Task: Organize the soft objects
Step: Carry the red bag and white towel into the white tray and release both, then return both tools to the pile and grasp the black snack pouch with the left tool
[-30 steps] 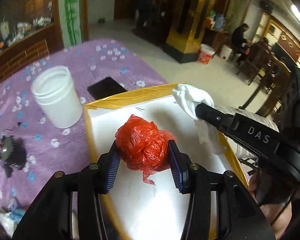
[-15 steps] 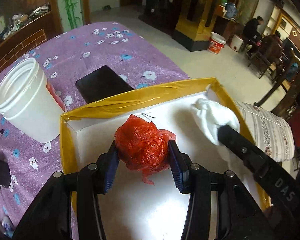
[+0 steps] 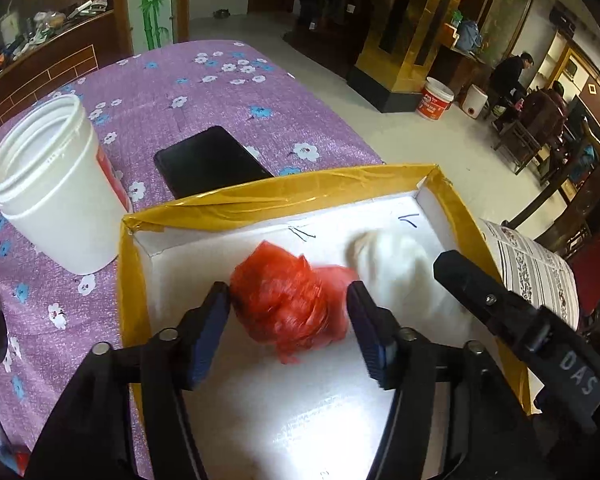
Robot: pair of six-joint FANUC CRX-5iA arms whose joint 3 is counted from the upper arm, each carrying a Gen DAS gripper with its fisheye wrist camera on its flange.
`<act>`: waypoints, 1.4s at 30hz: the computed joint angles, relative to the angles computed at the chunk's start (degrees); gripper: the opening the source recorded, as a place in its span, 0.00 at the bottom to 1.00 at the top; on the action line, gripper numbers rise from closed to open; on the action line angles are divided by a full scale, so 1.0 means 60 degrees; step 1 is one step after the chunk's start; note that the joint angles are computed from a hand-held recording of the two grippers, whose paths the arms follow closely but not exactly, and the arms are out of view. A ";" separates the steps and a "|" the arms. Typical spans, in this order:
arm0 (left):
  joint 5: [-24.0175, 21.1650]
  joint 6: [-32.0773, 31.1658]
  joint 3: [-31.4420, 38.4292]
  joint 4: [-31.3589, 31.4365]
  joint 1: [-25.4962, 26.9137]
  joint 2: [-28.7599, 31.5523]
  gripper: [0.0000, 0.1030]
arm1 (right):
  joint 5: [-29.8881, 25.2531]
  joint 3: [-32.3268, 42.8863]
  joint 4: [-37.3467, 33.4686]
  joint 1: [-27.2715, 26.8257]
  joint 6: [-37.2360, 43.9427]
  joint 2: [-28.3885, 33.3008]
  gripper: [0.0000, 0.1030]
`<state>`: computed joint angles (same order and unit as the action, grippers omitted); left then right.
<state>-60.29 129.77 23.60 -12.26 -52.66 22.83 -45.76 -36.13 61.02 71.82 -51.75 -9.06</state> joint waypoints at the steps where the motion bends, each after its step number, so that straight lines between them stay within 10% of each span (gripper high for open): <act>1: 0.0020 0.0036 -0.0034 -0.0004 0.0001 -0.0041 0.62 | 0.0008 -0.0042 0.0093 -0.0006 -0.0123 -0.0025 0.39; 15: 0.0273 0.0136 -0.0739 0.0303 -0.0131 -0.0880 0.62 | -0.0994 -0.0210 0.1064 0.0293 -0.0728 -0.0193 0.41; 27: 0.0501 0.1569 -0.3125 -0.0871 -0.1345 -0.3561 0.62 | -0.1307 0.0042 0.1433 0.0521 -0.0293 -0.0063 0.41; 42: -0.0886 0.4221 -0.5892 -0.3699 -0.4062 -0.6694 0.71 | -0.1198 0.0923 0.2515 0.3957 0.0258 0.1241 0.42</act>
